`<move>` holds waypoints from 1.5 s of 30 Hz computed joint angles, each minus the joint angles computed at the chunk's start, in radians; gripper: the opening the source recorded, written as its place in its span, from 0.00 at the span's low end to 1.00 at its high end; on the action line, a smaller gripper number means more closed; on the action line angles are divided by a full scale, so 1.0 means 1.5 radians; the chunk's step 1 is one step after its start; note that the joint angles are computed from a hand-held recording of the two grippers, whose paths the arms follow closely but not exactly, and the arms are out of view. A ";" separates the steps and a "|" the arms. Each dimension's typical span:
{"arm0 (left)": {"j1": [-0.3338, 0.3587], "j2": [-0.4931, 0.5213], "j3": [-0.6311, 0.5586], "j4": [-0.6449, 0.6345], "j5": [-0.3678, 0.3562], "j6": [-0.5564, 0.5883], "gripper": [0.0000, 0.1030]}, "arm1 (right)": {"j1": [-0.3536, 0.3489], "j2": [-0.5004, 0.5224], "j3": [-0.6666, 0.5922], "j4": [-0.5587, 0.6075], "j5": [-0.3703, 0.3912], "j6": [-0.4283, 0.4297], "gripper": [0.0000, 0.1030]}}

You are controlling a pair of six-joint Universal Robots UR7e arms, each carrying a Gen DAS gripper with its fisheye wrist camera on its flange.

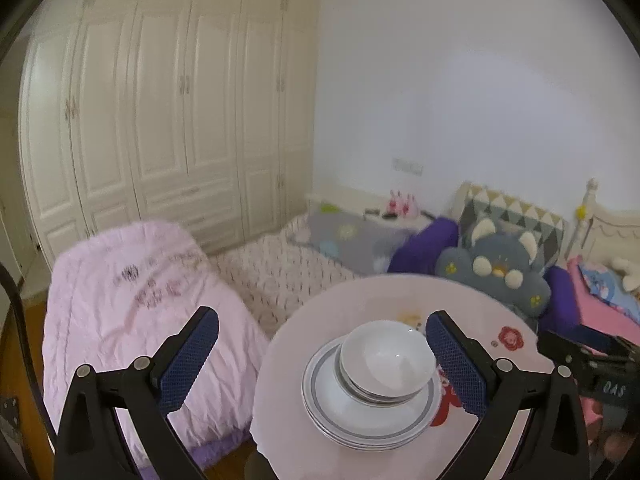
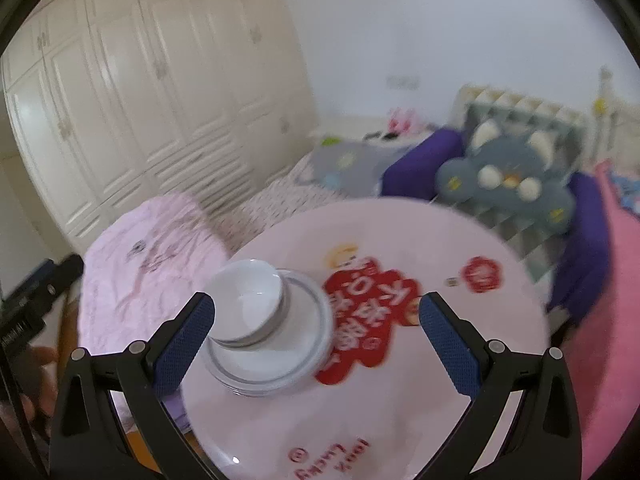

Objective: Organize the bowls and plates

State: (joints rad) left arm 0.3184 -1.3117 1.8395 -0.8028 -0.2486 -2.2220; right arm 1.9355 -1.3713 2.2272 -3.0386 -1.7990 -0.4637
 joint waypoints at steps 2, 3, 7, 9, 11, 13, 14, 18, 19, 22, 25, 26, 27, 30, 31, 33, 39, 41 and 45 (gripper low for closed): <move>-0.040 0.017 0.006 0.058 -0.013 -0.077 0.99 | 0.003 -0.026 0.038 -0.056 -0.016 -0.014 1.00; -0.056 0.022 0.013 0.071 -0.021 -0.098 0.99 | 0.005 -0.041 0.055 -0.076 -0.023 -0.022 1.00; -0.143 0.045 0.048 0.126 -0.084 -0.208 0.99 | 0.011 -0.084 0.117 -0.165 -0.051 -0.057 1.00; -0.181 0.046 0.077 0.113 -0.108 -0.221 0.99 | 0.013 -0.100 0.138 -0.185 -0.052 -0.066 1.00; -0.222 0.056 0.113 0.095 -0.146 -0.239 0.99 | 0.016 -0.115 0.158 -0.212 -0.055 -0.070 1.00; -0.248 0.055 0.160 0.064 -0.167 -0.249 0.99 | 0.018 -0.139 0.178 -0.227 -0.054 -0.068 1.00; -0.271 0.061 0.170 0.049 -0.186 -0.244 0.99 | 0.019 -0.150 0.187 -0.233 -0.052 -0.066 1.00; -0.316 0.073 0.213 -0.002 -0.229 -0.234 0.99 | 0.021 -0.173 0.212 -0.251 -0.051 -0.071 1.00; -0.333 0.077 0.222 -0.016 -0.242 -0.227 0.99 | 0.023 -0.176 0.218 -0.260 -0.055 -0.073 1.00; -0.357 0.084 0.236 -0.046 -0.266 -0.212 0.99 | 0.026 -0.185 0.233 -0.274 -0.057 -0.071 1.00; -0.385 0.086 0.254 -0.094 -0.295 -0.193 0.99 | 0.023 -0.199 0.250 -0.276 -0.053 -0.068 1.00; -0.381 0.078 0.248 -0.087 -0.288 -0.192 0.99 | 0.021 -0.205 0.254 -0.271 -0.051 -0.064 1.00; -0.383 0.072 0.246 -0.085 -0.286 -0.191 0.99 | 0.019 -0.207 0.255 -0.269 -0.051 -0.064 1.00; -0.408 0.072 0.246 -0.084 -0.297 -0.191 0.99 | 0.023 -0.210 0.264 -0.283 -0.064 -0.070 1.00; -0.408 0.064 0.242 -0.066 -0.296 -0.196 0.99 | 0.023 -0.214 0.266 -0.282 -0.065 -0.069 1.00; -0.418 0.058 0.243 -0.060 -0.302 -0.202 0.99 | 0.022 -0.219 0.267 -0.281 -0.064 -0.066 1.00; -0.410 0.031 0.242 -0.056 -0.292 -0.174 0.99 | 0.035 -0.223 0.267 -0.297 -0.065 -0.068 1.00; -0.409 0.021 0.244 -0.064 -0.291 -0.162 0.99 | 0.037 -0.225 0.267 -0.300 -0.064 -0.067 1.00; -0.388 0.005 0.228 -0.039 -0.271 -0.162 0.99 | 0.039 -0.229 0.265 -0.303 -0.063 -0.063 1.00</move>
State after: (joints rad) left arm -0.2631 -1.3042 2.1820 -0.8613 -0.6552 -2.4645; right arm 1.9936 -1.7144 2.6253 -3.4935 -1.8931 -0.5576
